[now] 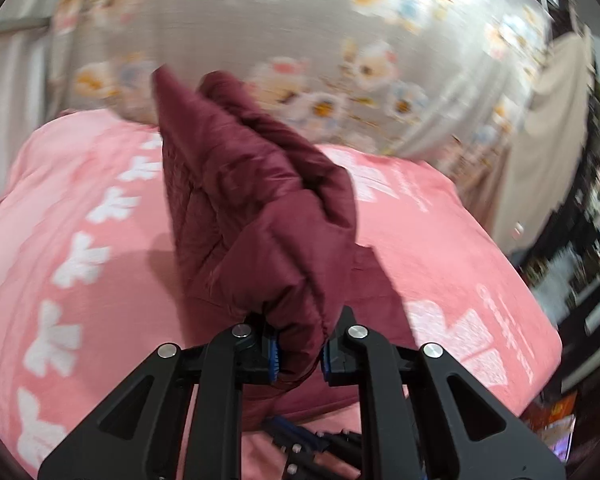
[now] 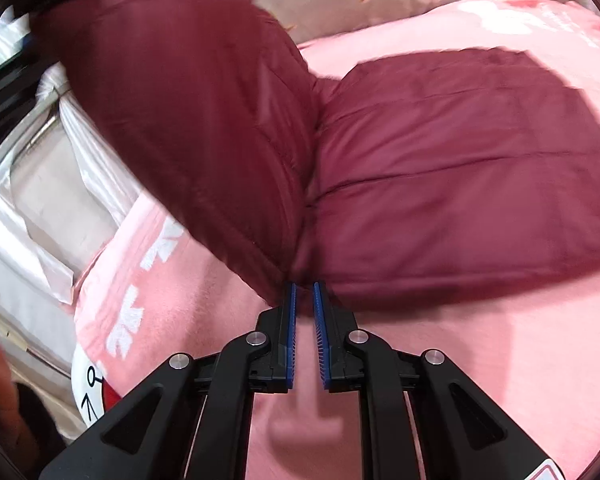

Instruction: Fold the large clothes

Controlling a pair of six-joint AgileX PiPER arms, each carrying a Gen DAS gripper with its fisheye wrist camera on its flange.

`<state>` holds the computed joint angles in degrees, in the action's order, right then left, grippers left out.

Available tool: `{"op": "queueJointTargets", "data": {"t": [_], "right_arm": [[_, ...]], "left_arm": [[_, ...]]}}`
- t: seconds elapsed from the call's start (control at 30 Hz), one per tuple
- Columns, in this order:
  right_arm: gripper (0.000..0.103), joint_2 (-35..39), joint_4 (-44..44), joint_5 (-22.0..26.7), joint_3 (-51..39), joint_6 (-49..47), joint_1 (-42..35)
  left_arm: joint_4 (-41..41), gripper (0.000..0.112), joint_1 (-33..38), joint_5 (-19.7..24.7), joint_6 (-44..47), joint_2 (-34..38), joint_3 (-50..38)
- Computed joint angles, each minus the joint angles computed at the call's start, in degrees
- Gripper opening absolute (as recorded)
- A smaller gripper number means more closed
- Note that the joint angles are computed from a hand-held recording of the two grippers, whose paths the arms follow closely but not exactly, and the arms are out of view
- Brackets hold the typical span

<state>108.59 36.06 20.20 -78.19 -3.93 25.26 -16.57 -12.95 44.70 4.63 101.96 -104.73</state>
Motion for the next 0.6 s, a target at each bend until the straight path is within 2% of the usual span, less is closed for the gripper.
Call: {"op": "queueJointTargets", "data": {"t": [0.17, 0.33, 0.4, 0.47, 0.5, 0.57, 0.6], "right_arm": [[0.012, -9.53, -2.80, -2.82, 12.55, 2.36, -4.51], [0.012, -15.90, -16.18, -4.69, 20.66, 13.88, -8.82], [0.013, -17.07, -18.73, -5.11, 22.41, 16.20, -10.53], [0.013, -17.88, -14.88, -5.48, 24.11, 12.94, -13.22], [0.013, -18.16, -11.77, -5.50, 24.66, 10.22, -14.56], [0.013, -18.95, -9.89, -5.77, 25.21, 8.94, -16.11], [0.014, -19.34, -8.42, -5.66, 25.03, 7.45, -17.20]], "left_arm": [[5.75, 0.013, -8.78, 3.84, -4.84, 9.48, -10.32], [9.87, 0.013, -14.42, 14.51, -9.59, 25.68, -28.10], [12.28, 0.014, -16.05, 16.36, -11.75, 30.06, -31.65], [14.65, 0.020, -17.17, 15.04, -13.53, 31.44, -30.80], [14.43, 0.023, -17.35, 12.88, -13.76, 30.47, -28.17], [8.99, 0.055, -16.31, 10.49, -10.74, 27.32, -22.89], [5.61, 0.059, -15.31, 10.87, -9.12, 26.36, -22.42]]}}
